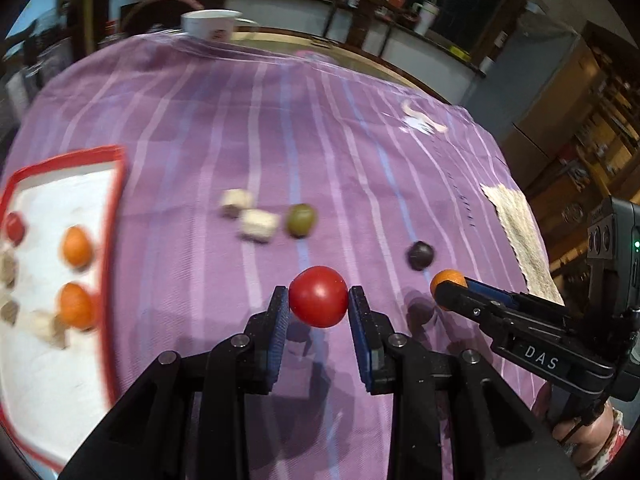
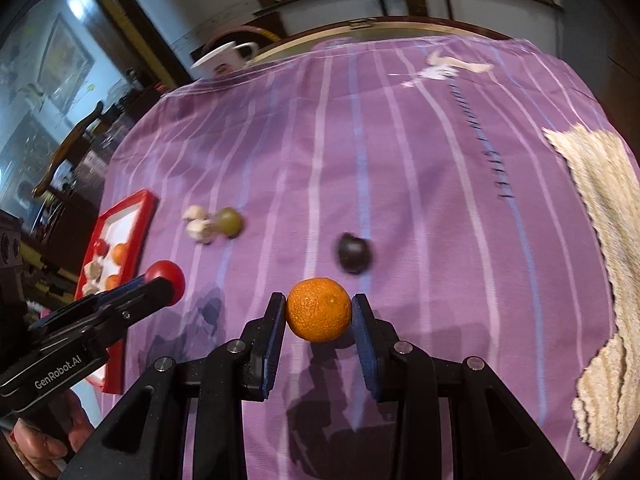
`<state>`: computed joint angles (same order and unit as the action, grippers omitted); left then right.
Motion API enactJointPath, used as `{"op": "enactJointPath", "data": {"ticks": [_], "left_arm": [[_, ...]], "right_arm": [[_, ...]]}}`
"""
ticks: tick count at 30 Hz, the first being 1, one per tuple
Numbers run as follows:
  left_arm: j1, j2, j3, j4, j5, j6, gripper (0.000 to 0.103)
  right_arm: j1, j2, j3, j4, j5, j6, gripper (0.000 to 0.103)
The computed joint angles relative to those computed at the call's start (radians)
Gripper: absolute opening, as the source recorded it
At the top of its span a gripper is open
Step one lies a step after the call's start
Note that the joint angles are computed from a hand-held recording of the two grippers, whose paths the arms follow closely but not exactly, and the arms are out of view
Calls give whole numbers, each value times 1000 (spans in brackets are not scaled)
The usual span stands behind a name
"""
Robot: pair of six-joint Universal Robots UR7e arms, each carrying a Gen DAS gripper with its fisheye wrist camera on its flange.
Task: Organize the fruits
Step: 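Carry the tomato and orange over the tray with both tools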
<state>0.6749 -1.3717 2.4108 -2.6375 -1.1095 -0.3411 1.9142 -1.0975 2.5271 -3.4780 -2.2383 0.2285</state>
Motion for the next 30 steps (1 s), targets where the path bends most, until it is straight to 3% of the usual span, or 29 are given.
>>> {"op": "enactJointPath", "data": {"ticks": [15, 21, 30], "left_arm": [[167, -409, 14, 347, 199, -31, 29], [272, -445, -23, 400, 237, 19, 29], [391, -398, -68, 377, 216, 137, 29]], "right_arm": [[203, 282, -280, 156, 63, 24, 37], [250, 393, -400, 216, 96, 28, 37], [269, 520, -524, 290, 95, 50, 37]]}}
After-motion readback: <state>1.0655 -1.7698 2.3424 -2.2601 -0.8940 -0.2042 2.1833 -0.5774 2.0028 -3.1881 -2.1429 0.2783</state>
